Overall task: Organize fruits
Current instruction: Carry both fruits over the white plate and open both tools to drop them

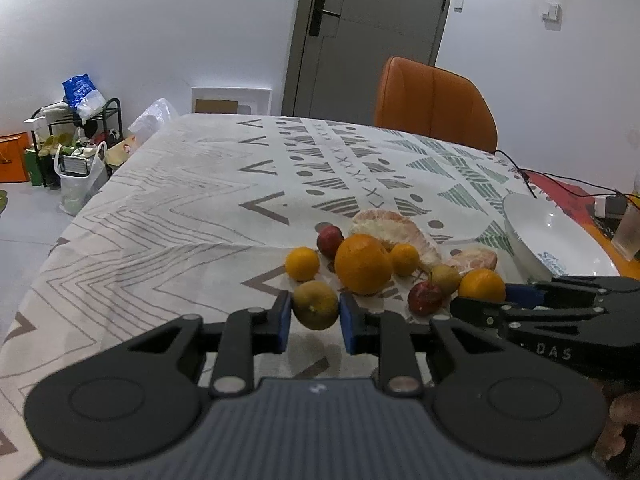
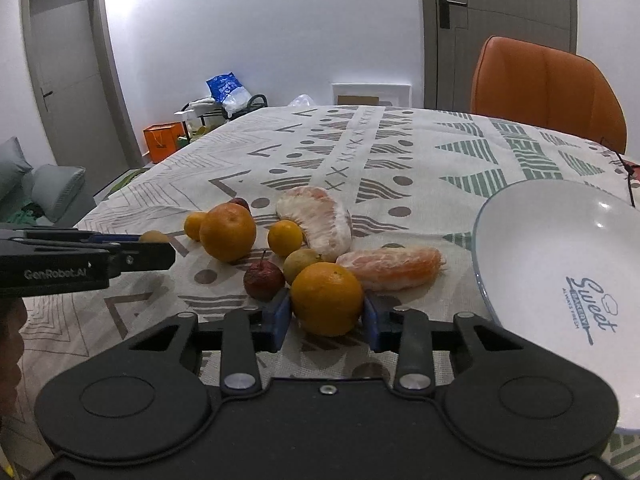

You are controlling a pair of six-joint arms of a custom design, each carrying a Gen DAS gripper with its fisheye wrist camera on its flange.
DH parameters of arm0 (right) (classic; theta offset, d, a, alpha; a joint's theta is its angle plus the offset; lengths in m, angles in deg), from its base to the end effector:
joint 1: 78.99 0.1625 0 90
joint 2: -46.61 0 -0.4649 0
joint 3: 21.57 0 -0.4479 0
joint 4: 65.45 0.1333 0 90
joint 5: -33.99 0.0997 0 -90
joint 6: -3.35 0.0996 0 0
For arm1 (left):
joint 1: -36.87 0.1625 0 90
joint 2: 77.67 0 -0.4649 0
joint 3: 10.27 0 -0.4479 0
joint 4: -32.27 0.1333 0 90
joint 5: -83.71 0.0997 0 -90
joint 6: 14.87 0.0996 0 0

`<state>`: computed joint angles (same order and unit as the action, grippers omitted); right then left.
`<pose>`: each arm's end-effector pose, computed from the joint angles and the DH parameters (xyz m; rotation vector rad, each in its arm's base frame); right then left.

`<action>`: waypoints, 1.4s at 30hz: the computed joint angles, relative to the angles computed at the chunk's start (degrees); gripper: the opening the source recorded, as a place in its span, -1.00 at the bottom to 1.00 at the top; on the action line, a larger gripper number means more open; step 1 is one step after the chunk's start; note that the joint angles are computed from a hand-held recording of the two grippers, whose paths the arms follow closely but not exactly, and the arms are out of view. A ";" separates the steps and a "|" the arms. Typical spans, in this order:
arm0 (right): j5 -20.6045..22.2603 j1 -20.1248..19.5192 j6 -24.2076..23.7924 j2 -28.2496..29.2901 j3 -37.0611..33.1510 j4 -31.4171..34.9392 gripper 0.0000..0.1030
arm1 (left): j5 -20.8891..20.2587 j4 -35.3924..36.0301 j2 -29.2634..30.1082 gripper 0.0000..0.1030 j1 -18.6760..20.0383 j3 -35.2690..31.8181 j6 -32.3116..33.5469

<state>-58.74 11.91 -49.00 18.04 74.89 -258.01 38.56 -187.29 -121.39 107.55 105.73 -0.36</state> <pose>0.1398 -0.7134 -0.0552 1.2106 -2.4604 0.7427 -0.0017 -0.6200 0.1029 0.1609 2.1843 -1.2028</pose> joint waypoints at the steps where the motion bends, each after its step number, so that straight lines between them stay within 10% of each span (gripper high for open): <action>1: 0.43 -0.14 0.30 -0.19 0.18 0.10 -0.32 | 0.15 -0.28 0.01 -0.53 -0.16 0.10 0.09; 25: 10.36 -3.00 0.92 -6.45 5.45 -2.32 -0.32 | 2.12 -5.24 3.64 -0.53 -4.26 -2.81 5.36; 42: 10.04 -6.26 2.69 -9.08 4.44 -4.08 -0.32 | -3.01 -1.20 8.79 -0.53 -5.92 -9.36 6.91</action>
<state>-48.70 5.65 -46.31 8.96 79.32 -262.09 35.56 -188.49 -112.60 101.63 96.37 6.55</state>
